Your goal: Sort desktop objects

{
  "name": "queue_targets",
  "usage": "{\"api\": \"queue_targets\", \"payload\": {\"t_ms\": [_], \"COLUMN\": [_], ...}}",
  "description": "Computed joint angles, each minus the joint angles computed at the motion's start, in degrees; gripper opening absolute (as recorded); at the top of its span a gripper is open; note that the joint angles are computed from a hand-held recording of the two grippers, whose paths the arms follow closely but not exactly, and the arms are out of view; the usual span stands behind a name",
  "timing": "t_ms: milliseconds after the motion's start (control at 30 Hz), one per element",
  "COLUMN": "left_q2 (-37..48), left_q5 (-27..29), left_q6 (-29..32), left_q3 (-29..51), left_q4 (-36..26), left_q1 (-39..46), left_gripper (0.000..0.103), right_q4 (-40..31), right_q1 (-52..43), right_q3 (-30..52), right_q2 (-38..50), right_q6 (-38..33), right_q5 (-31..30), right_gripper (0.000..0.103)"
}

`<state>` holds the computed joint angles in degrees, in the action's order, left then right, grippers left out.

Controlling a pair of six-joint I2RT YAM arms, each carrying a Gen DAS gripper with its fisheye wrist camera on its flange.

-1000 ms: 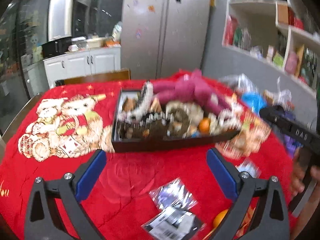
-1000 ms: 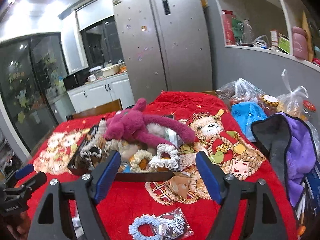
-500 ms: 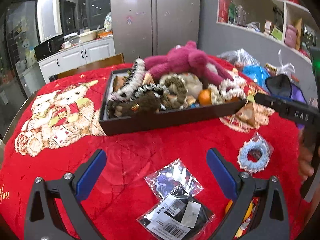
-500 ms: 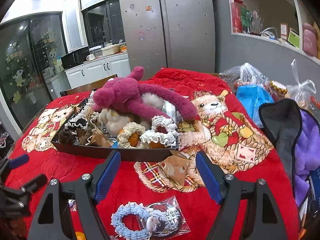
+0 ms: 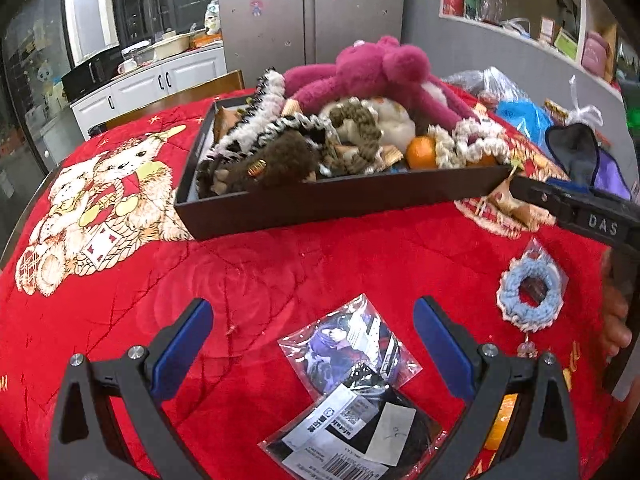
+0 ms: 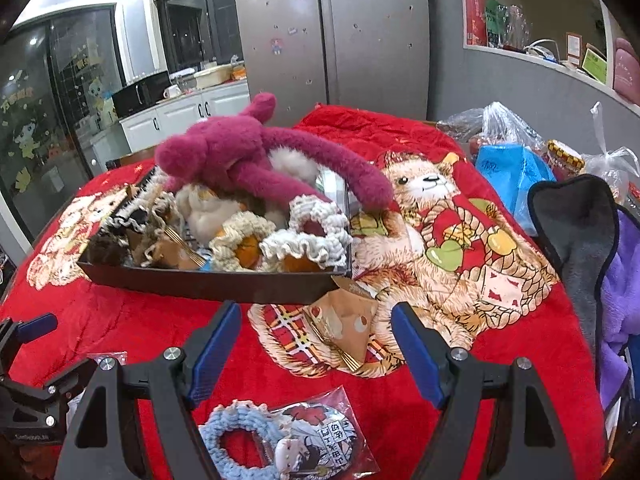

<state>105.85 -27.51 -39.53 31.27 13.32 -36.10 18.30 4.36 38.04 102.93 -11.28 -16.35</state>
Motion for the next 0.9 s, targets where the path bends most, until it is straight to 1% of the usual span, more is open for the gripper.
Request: {"api": "queue_targets", "payload": {"t_ms": [200, 300, 433, 533, 567, 600, 667, 700, 767, 833, 867, 900], "left_q2": [5.2, 8.3, 8.1, 8.0, 8.1, 8.0, 7.8, 7.6, 7.5, 7.5, 7.5, 7.6], "left_q5": [0.7, 2.4, 4.8, 4.3, 4.0, 3.8, 4.2, 4.1, 3.1, 2.0, 1.3, 0.8], "left_q6": [-0.1, 0.1, 0.1, 0.1, 0.1, 0.0, 0.3, 0.6, 1.3, 2.2, 2.3, 2.5], "left_q3": [3.5, 5.2, 3.8, 3.7, 3.7, 3.7, 3.2, 3.1, 3.3, 3.2, 3.4, 3.7], "left_q4": [-1.6, -1.8, 0.7, 0.9, 0.7, 0.7, 1.7, 2.0, 2.0, 2.5, 2.4, 2.2], "left_q1": [0.1, 1.4, 3.0, 2.8, 2.6, 2.4, 2.1, 1.8, 0.8, -0.4, -1.2, -1.8], "left_gripper": [0.101, 0.102, 0.102, 0.102, 0.102, 0.101, 0.095, 0.091, 0.083, 0.07, 0.066, 0.06], "right_q4": [-0.9, -1.1, -1.3, -2.0, -1.1, -0.6, -0.6, -0.4, 0.0, 0.3, 0.4, 0.5], "right_q1": [0.3, 0.5, 1.0, 2.6, 2.9, 2.9, 3.2, 3.3, 3.3, 3.2, 3.2, 3.2], "right_q3": [3.1, 4.3, 6.1, 8.1, 7.5, 7.0, 6.8, 6.6, 6.3, 6.2, 6.2, 6.2], "right_q2": [4.7, 6.7, 9.4, 12.5, 12.1, 11.7, 11.6, 11.5, 11.3, 11.4, 11.4, 11.4], "right_q6": [-0.2, -0.3, -0.4, -0.8, -1.0, -1.2, -1.6, -1.6, -1.5, -1.4, -1.3, -1.4], "right_q5": [2.1, 3.3, 4.4, 7.4, 7.8, 7.4, 7.5, 7.7, 7.6, 7.7, 7.7, 7.6], "right_gripper": [0.079, 0.079, 0.079, 0.079, 0.076, 0.07, 0.065, 0.058, 0.052, 0.05, 0.046, 0.043]}}
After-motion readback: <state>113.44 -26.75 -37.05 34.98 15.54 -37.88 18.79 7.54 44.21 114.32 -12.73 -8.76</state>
